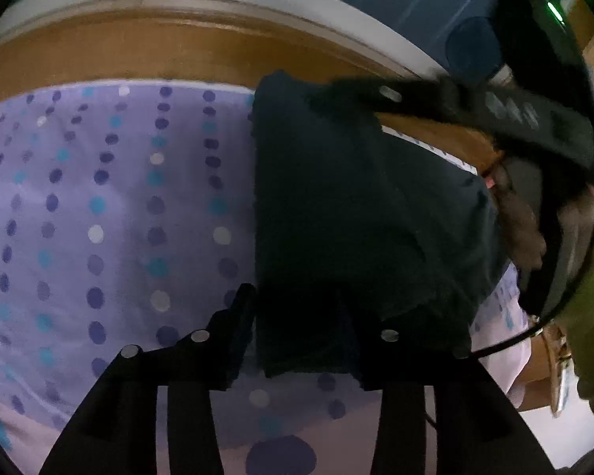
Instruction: Fold clothes
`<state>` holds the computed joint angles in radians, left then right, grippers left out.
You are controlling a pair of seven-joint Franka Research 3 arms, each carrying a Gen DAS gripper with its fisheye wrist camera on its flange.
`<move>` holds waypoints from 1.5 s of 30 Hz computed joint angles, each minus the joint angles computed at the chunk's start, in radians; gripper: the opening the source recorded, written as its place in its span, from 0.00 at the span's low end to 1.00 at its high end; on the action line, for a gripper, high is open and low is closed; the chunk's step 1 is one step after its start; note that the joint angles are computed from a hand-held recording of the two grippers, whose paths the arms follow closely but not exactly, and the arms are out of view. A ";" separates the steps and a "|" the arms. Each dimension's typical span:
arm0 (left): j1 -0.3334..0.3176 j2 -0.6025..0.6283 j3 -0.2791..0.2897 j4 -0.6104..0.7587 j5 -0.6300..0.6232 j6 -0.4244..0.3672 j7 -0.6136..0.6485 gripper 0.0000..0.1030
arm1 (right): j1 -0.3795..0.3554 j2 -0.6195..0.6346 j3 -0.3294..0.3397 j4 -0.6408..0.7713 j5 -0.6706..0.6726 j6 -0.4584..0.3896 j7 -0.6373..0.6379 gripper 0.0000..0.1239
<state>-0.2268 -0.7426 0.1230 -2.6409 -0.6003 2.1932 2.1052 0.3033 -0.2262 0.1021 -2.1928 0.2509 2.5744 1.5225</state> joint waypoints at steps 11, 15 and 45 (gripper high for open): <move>0.026 -0.006 0.024 -0.015 -0.063 -0.048 0.034 0.15 | 0.007 0.148 0.019 0.101 -0.234 0.000 0.162 0.14; 0.054 -0.017 0.010 -0.023 -0.001 -0.082 0.034 0.09 | 0.009 0.174 0.005 0.110 -0.183 0.014 0.184 0.14; 0.048 0.202 0.001 0.283 -0.043 -0.236 0.385 0.19 | -0.099 -0.353 0.287 -0.363 -0.215 0.114 0.745 0.38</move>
